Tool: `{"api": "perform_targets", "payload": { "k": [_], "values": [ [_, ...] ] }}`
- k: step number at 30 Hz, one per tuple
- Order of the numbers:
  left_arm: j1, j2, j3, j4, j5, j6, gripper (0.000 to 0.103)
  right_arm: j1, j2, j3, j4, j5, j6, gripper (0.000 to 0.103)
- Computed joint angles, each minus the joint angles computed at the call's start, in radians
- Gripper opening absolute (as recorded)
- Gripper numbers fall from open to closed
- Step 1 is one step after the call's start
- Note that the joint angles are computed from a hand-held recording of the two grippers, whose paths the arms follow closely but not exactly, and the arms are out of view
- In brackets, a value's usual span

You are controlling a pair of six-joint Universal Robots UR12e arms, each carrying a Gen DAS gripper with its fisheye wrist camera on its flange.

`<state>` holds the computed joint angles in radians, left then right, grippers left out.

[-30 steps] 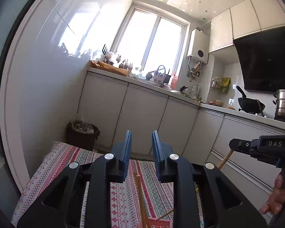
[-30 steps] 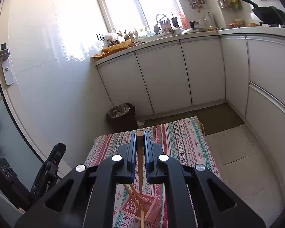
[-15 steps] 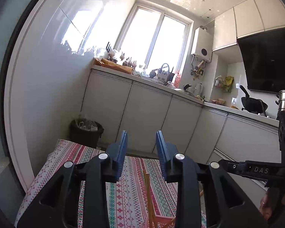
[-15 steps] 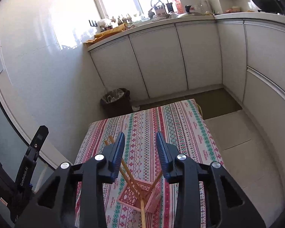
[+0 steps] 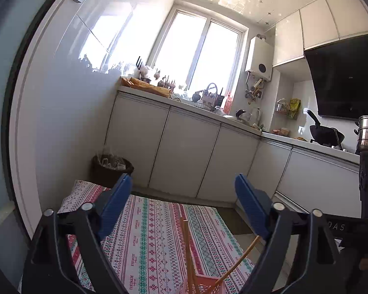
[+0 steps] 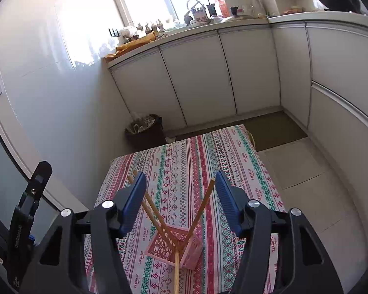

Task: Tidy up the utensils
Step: 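Grasp another bamboo chopstick with the left tool while the right tool moves toward the pile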

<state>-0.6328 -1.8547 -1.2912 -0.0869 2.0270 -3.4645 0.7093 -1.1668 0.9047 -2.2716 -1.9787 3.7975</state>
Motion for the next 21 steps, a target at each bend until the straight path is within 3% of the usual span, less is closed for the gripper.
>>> {"api": "perform_targets", "payload": {
  "k": [3,8,16,21],
  "values": [
    [-0.004,-0.001,0.004,0.001,0.004,0.004,0.096,0.002,-0.012,0.023,-0.028,-0.026,0.015,0.083],
    [-0.008,0.002,0.004,-0.026,-0.009,0.012,0.096,-0.003,-0.036,0.06,-0.047,-0.029,0.043,0.095],
    [-0.016,0.029,-0.016,-0.073,-0.057,0.074,0.096,-0.015,-0.119,0.19,-0.076,0.005,0.191,0.096],
    [-0.02,0.075,-0.06,-0.163,-0.209,0.198,0.096,-0.019,-0.219,0.344,-0.117,0.002,0.338,0.096]
  ]
}}
